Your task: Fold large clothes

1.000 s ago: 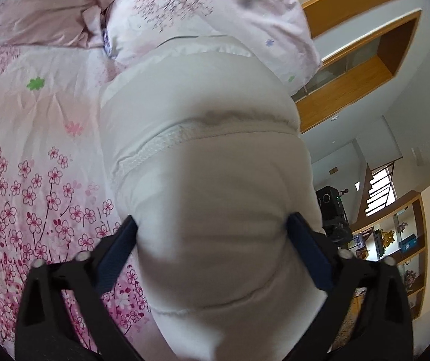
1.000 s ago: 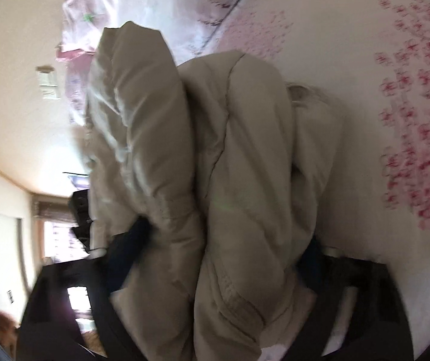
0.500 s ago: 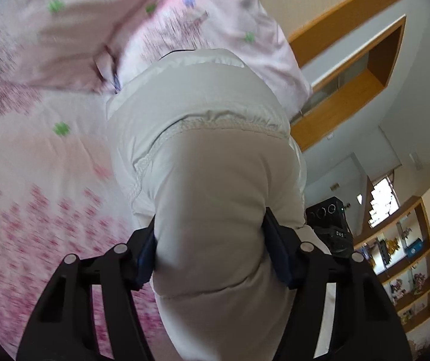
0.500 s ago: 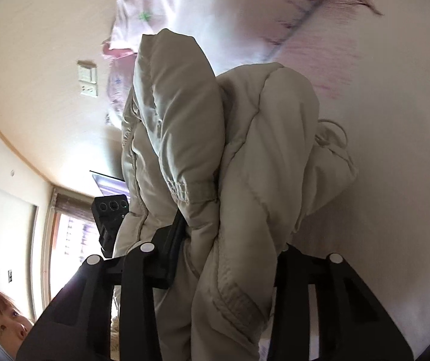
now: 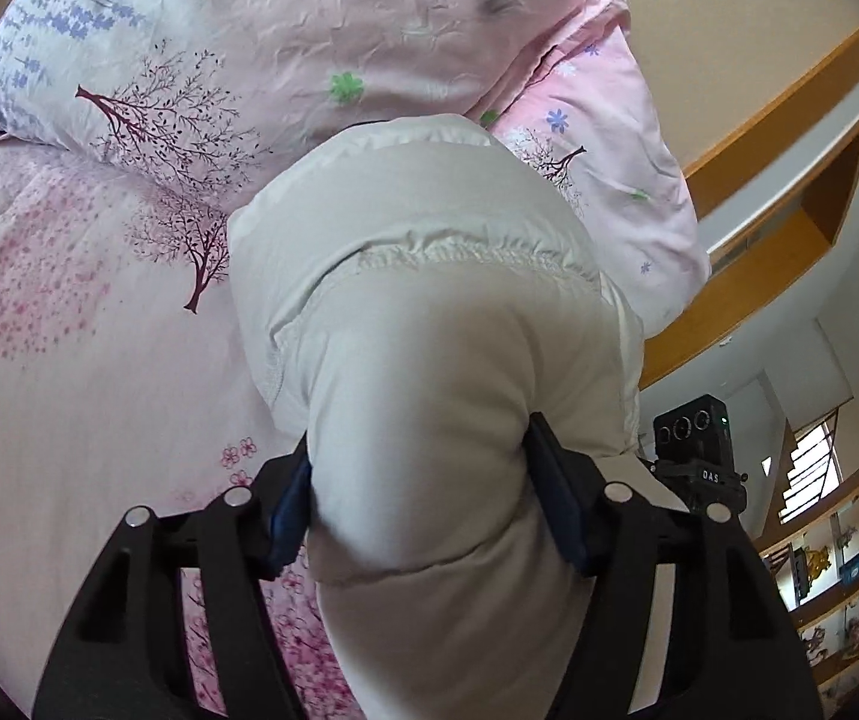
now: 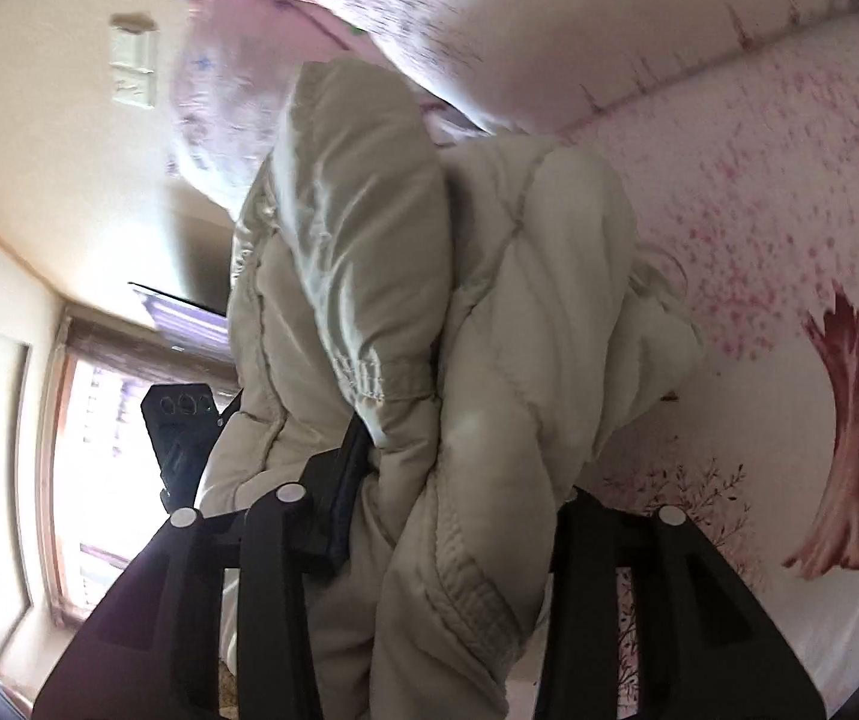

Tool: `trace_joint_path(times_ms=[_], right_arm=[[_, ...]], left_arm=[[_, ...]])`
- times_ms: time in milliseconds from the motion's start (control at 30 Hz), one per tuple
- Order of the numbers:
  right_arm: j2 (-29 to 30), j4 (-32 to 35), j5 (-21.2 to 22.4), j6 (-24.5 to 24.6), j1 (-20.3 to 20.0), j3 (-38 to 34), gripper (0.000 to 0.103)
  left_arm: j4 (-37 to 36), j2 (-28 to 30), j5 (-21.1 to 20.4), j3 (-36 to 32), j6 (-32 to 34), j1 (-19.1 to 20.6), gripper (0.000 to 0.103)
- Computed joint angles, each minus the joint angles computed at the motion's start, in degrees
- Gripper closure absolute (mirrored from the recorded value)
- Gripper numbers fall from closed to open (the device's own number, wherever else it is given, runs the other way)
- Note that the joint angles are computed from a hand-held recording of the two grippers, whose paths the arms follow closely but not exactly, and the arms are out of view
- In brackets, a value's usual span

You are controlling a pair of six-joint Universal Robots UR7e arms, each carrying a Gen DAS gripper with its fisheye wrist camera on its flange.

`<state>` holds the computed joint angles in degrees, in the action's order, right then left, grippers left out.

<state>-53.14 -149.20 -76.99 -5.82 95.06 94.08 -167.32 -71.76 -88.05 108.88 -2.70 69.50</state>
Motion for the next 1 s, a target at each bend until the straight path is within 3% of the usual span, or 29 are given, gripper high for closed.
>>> trace_joint_path(times_ms=[133, 233, 433, 533, 700, 800, 1000], right_arm=[[0.17, 0.36, -3.96, 4.54, -0.05, 0.20, 0.041], [-0.09, -0.80, -3.94, 6.61, -0.34, 0.94, 0.040], [-5.73, -9.68, -14.13, 5.20, 3.68, 7.50, 0.040], [-8.30, -20.09, -21.74, 2.17, 7.05, 12.07, 0.040], [-8.72, -32.85, -28.61, -5.72, 12.19, 17.31, 0.040], [-6.91, -37.87, -31.90, -11.29, 15.13, 18.72, 0.046], [-3.87, -41.34, -33.76, -15.54, 17.23, 18.72, 0.053]], left_arm=[[-0.77, 0.60, 5.62, -0.08, 2.48, -2.37, 0.025], [-2.17, 0.15, 11.01, 0.74, 4.04, -4.42, 0.021], [-9.62, -0.26, 31.14, 4.90, 11.56, -12.34, 0.017], [-11.75, -0.33, 35.80, 6.03, 13.31, -14.70, 0.014], [-16.44, -1.05, 41.60, 9.19, 15.49, -18.13, 0.006], [-18.98, -1.42, 43.83, 11.28, 16.34, -20.15, 0.003], [-21.30, -2.10, 49.64, 15.71, 16.10, -24.30, 0.002]])
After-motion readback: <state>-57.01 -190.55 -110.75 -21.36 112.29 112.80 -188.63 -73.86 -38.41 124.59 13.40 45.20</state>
